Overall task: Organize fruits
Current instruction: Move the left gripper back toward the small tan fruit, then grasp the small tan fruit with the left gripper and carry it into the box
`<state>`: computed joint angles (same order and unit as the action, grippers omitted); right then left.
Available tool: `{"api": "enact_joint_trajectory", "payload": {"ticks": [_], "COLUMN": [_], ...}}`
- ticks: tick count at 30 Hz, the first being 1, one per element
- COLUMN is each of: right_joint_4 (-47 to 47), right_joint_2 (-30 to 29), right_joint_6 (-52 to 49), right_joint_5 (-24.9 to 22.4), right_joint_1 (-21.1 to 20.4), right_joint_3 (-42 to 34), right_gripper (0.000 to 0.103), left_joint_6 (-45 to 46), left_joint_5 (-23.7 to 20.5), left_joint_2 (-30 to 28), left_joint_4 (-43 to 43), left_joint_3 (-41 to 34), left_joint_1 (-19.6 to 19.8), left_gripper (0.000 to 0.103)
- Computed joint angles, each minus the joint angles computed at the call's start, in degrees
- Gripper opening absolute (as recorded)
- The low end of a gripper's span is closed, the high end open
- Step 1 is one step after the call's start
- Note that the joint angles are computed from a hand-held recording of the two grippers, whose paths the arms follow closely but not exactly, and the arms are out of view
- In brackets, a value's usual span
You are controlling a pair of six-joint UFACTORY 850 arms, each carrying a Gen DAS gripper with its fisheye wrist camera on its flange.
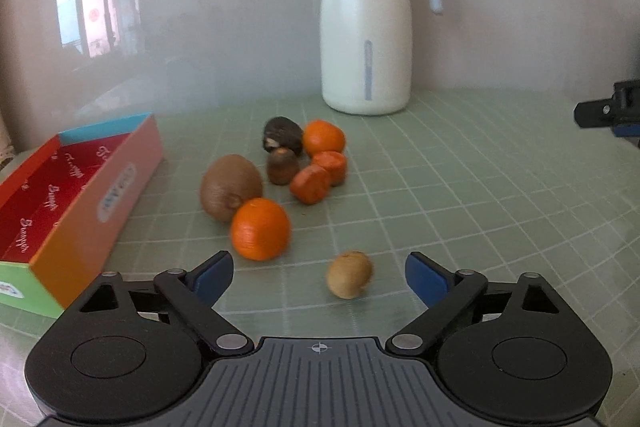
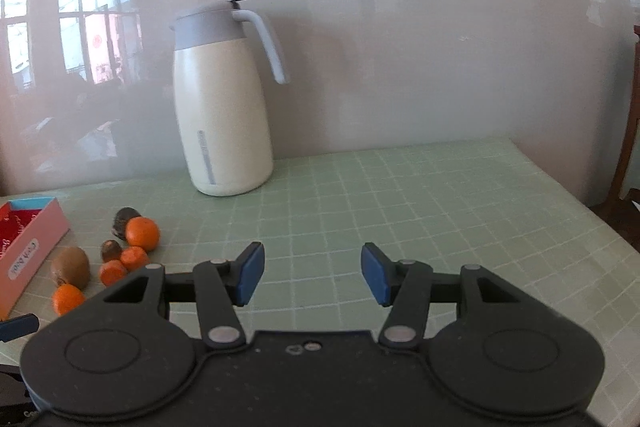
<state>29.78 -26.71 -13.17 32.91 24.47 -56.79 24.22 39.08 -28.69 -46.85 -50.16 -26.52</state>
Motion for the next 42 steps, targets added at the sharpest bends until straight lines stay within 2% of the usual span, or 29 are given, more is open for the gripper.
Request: {"api": "enact_joint_trajectory", "payload": {"ticks": [2,4,5,7,9,19,28,34,42], "right_joint_4": [0.0,0.2,0.0,0.0,0.0,-1.2,-1.2,-0.2,0.5], "right_joint_2": [0.3,0.5,0.6,0.9,1.1,1.4,1.1,0.2,-1.1], "right_joint_6": [0.4,0.5,0.8,0.8,0.8,2.5,2.3,0.7,-0.7], "right_joint_5": [0.1,0.3,0.5,0.6,0.9,1.1,0.5,-0.4,-1.3], "right_joint_1": [-0.7,-1.2,-1.5,-2.0,-2.4,-2.9,-1.6,-0.1,2.1], "right_joint_3": [0.6,1.0,1.3,1.8,2.2,2.7,1.8,0.3,-1.7], "right_gripper": [0.053,0.053,0.053,0.054,0.054,0.054,0.054,0.054,0.054], "left_joint_6": [1.4,3.6,3.2,2.0,2.1,2.1,1.0,0.7,-1.7], "left_joint_5": [-1.0,-2.2,-2.1,-2.3,-2.1,-0.1,2.6,5.5,8.0], "left_joint_2": [-0.8,-1.7,-1.8,-1.9,-2.2,-1.2,2.3,4.3,7.4], "left_joint_4": [-1.1,-3.1,-3.0,-2.0,-1.7,-0.4,0.4,0.0,-0.2], "left_joint_3": [-1.1,-2.4,-2.5,-2.8,-3.1,-2.4,1.3,3.6,7.4], "left_joint_1": [-0.3,-0.6,-0.7,-0.8,-1.1,-1.5,0.1,2.1,6.9], "left_gripper": [0.082,0.067,0.064,0.041,0.027,0.027,0.027,0.027,0.027]}}
